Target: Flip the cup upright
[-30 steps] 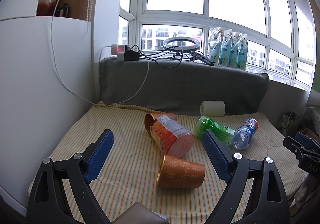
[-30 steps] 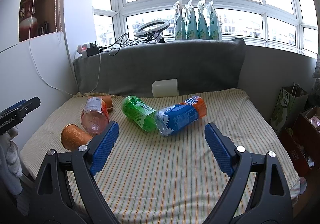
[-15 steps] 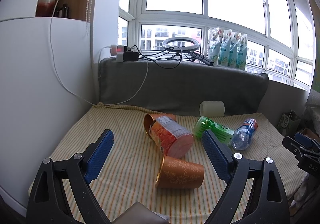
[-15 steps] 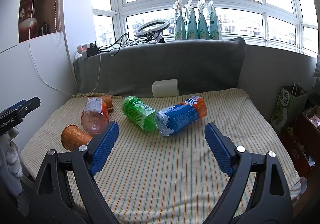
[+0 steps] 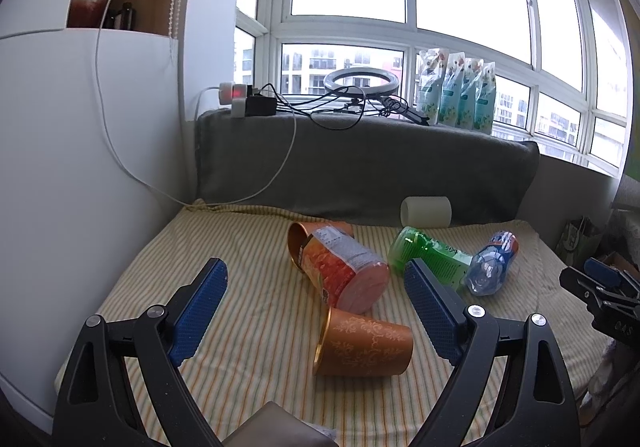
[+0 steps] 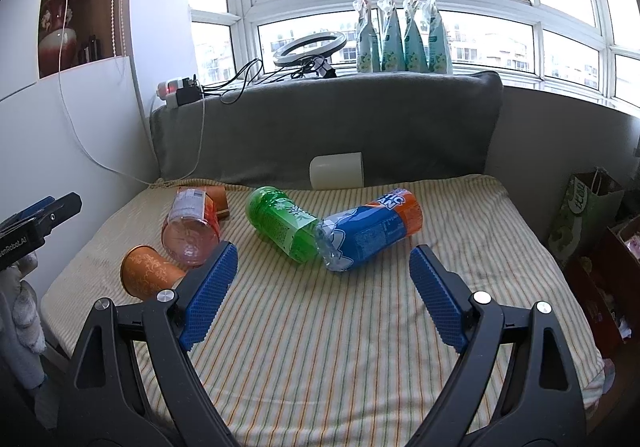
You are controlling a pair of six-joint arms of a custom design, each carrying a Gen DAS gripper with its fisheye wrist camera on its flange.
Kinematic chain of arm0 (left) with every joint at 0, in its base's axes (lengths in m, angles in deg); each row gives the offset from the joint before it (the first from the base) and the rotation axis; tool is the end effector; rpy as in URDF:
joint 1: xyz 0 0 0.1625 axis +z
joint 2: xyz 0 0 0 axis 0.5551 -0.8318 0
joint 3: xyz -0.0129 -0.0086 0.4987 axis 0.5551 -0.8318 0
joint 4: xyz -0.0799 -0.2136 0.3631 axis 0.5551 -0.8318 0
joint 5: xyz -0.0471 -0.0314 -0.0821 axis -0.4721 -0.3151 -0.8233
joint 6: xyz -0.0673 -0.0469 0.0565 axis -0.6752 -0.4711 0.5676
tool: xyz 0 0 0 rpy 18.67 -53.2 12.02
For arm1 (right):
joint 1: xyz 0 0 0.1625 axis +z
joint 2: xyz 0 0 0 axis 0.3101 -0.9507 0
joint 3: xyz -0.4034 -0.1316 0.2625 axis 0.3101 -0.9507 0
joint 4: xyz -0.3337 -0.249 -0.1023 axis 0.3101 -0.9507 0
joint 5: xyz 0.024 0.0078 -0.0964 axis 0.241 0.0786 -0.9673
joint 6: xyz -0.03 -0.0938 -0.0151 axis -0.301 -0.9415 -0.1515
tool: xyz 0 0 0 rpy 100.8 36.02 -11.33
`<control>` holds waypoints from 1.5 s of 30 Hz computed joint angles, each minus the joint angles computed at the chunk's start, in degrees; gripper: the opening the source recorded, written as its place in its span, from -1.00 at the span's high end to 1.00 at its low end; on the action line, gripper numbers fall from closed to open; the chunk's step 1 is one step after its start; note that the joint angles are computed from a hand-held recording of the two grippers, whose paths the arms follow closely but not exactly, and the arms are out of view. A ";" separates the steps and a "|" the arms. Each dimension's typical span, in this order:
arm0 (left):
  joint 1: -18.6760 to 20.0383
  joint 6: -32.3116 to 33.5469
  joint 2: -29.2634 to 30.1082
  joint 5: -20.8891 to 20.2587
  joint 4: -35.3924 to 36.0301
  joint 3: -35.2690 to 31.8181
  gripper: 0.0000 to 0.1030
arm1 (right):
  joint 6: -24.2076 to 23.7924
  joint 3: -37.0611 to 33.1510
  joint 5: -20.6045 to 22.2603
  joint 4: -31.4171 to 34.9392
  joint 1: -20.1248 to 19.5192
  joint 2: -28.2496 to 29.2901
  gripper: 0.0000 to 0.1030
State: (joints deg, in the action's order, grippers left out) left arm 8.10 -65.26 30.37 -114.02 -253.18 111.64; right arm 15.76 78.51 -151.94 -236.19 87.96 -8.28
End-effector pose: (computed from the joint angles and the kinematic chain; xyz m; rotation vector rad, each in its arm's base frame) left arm -0.1744 -0.4560 0.2437 0.4081 2.0180 -1.3673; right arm 0.2381 -0.4999 0.1216 0.6626 -2.1992 1.2610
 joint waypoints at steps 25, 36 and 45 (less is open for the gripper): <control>3.21 -3.80 -1.06 -1.32 6.79 -0.76 -0.75 | -5.56 -20.29 -0.45 38.57 -1.26 1.77 -0.75; 4.42 -5.48 -2.47 -0.12 8.51 -0.54 -0.75 | -10.16 -33.37 -7.03 57.14 -0.43 7.43 -0.75; 5.00 -6.25 -3.41 0.63 9.44 -0.53 -0.75 | -11.86 -41.77 -12.67 65.67 0.00 12.34 -0.75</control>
State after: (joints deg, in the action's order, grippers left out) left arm 13.10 -71.50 26.96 -113.39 -243.74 111.10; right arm 3.90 36.75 -164.61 -170.53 87.97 4.07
